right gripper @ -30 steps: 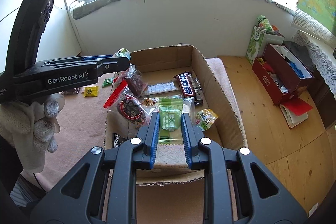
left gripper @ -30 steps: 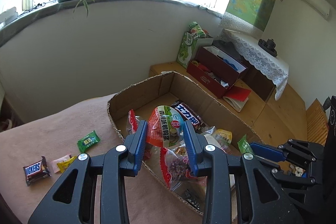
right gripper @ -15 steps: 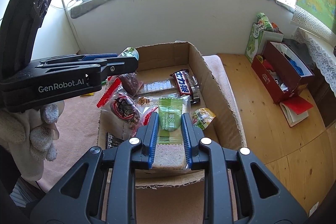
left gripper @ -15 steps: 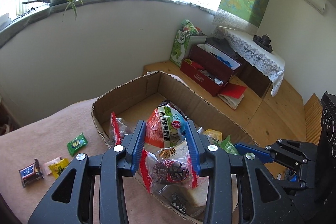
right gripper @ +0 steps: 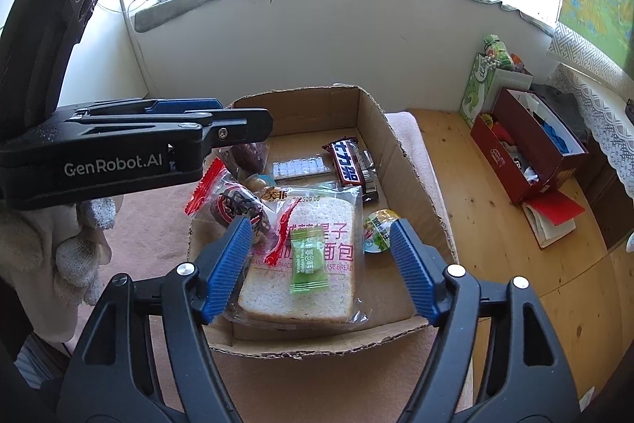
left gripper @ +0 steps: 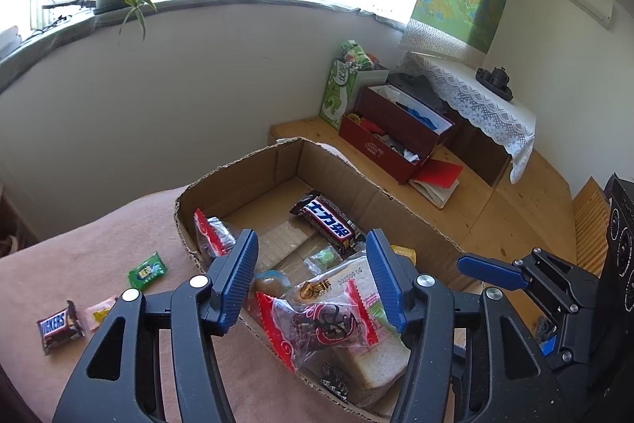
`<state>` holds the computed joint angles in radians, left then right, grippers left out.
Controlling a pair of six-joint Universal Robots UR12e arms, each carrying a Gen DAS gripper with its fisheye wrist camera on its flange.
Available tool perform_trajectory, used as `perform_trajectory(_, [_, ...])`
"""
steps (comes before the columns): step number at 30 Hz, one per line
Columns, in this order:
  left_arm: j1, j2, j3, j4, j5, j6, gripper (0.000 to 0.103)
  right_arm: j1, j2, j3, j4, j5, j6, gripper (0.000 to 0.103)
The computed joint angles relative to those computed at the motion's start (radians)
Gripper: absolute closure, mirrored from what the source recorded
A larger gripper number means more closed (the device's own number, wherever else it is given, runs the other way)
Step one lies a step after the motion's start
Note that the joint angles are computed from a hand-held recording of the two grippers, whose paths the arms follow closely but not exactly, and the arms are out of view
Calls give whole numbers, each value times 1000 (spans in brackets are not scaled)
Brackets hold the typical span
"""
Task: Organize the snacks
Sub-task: 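Open the left gripper over the box while the right releases the green candy inside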
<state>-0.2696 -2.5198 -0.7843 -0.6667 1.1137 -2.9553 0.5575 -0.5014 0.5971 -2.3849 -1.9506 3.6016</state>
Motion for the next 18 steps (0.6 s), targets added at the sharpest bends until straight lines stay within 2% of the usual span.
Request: perform_trajectory(18, [24, 39, -70, 59, -20, -26, 45, 17, 39, -90, 50, -6, -14, 27])
